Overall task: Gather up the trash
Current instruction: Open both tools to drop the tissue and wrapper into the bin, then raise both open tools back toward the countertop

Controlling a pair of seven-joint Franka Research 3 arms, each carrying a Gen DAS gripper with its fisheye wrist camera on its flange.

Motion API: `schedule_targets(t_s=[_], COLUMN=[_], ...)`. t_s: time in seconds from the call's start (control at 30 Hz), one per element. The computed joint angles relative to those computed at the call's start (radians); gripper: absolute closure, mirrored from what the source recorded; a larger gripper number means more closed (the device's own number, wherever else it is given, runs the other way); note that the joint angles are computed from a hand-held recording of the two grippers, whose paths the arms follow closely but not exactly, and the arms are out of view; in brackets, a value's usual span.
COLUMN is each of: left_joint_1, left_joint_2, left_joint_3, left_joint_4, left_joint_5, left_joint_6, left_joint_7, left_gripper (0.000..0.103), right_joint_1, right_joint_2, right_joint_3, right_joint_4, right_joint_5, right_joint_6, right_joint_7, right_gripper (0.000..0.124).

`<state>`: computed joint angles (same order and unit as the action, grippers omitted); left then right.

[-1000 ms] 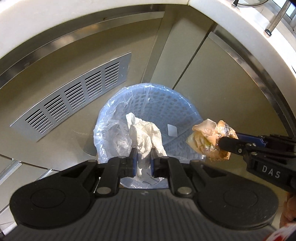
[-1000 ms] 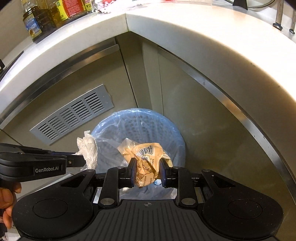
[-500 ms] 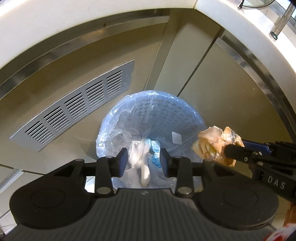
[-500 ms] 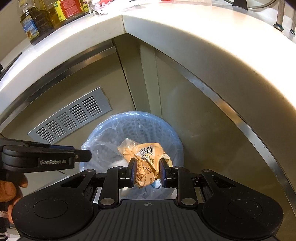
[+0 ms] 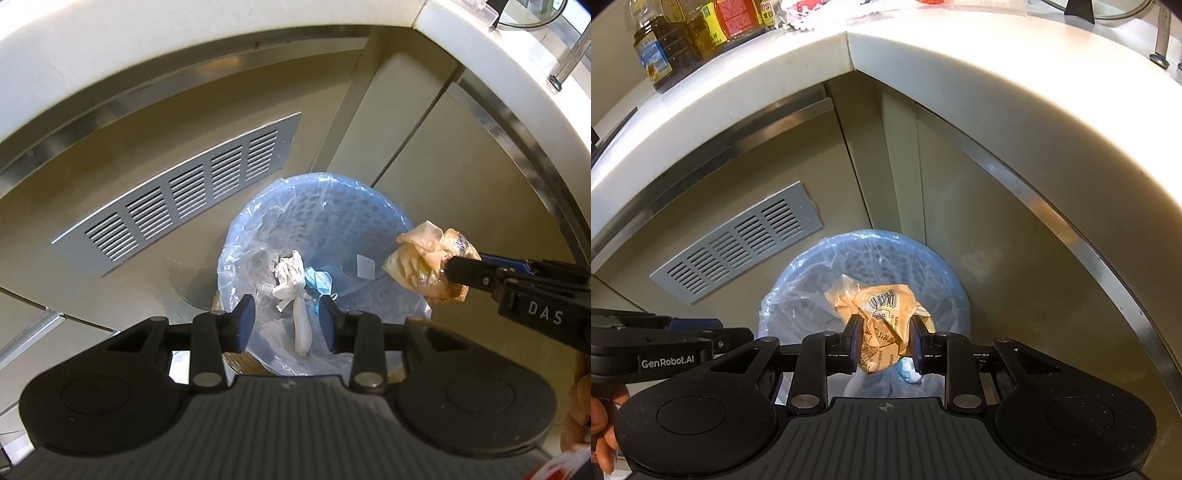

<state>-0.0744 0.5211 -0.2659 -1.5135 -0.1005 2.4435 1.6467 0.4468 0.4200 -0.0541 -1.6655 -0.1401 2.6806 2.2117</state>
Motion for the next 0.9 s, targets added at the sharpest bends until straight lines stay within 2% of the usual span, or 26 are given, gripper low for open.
schedule_targets(t_s=[0.1,0.13,0.2,0.23,0.27,0.5,0.7,0.9], left_joint_1=[0.001,0.002,0.001,0.002,0.003,0.015,0.029,0.04], left_joint_2=[-0.007,-0.008,-0.011,-0.011,-0.011,-0.029,-0.071,-0.12], left_joint_3=[0.002,0.003,0.005,0.005,0.005,0.003,-0.007,-0.018], left_joint_4=[-0.006,-0.006,-0.008,-0.007,-0.008,-0.037,-0.076,-0.104], left_joint_5=[0.002,0.002,0.004,0.005,0.005,-0.004,-0.033,-0.081], left_joint_6=[0.005,0.006,0.007,0.005,0.004,0.009,0.03,0.063], left_joint_7=[-0.003,-0.005,-0.012,-0.013,-0.012,-0.001,0.027,0.066], left_gripper=[0.07,0.07,0.069,0.07,0.07,0.07,0.07,0.07], right_joint_1=[0.001,-0.001,-0.006,0.0,-0.001,-0.018,-0.011,0.007], right_joint_2=[0.01,0.011,0.011,0.013,0.017,0.007,-0.038,-0.083], right_joint_3=[-0.001,0.0,0.001,-0.007,-0.007,0.017,0.024,0.014], right_joint_4=[0.01,0.007,-0.011,-0.01,-0.005,0.003,-0.044,-0.062], right_joint_5=[0.005,0.011,0.034,0.034,0.039,0.083,0.081,0.024], right_joint_6=[0.012,0.03,0.086,0.09,0.088,0.019,0.02,0.027], right_joint_7=[0.006,0.007,0.018,0.027,0.023,-0.024,-0.032,-0.005], right_gripper=[0.097,0.093,0.077,0.062,0.055,0.055,0.055,0.055])
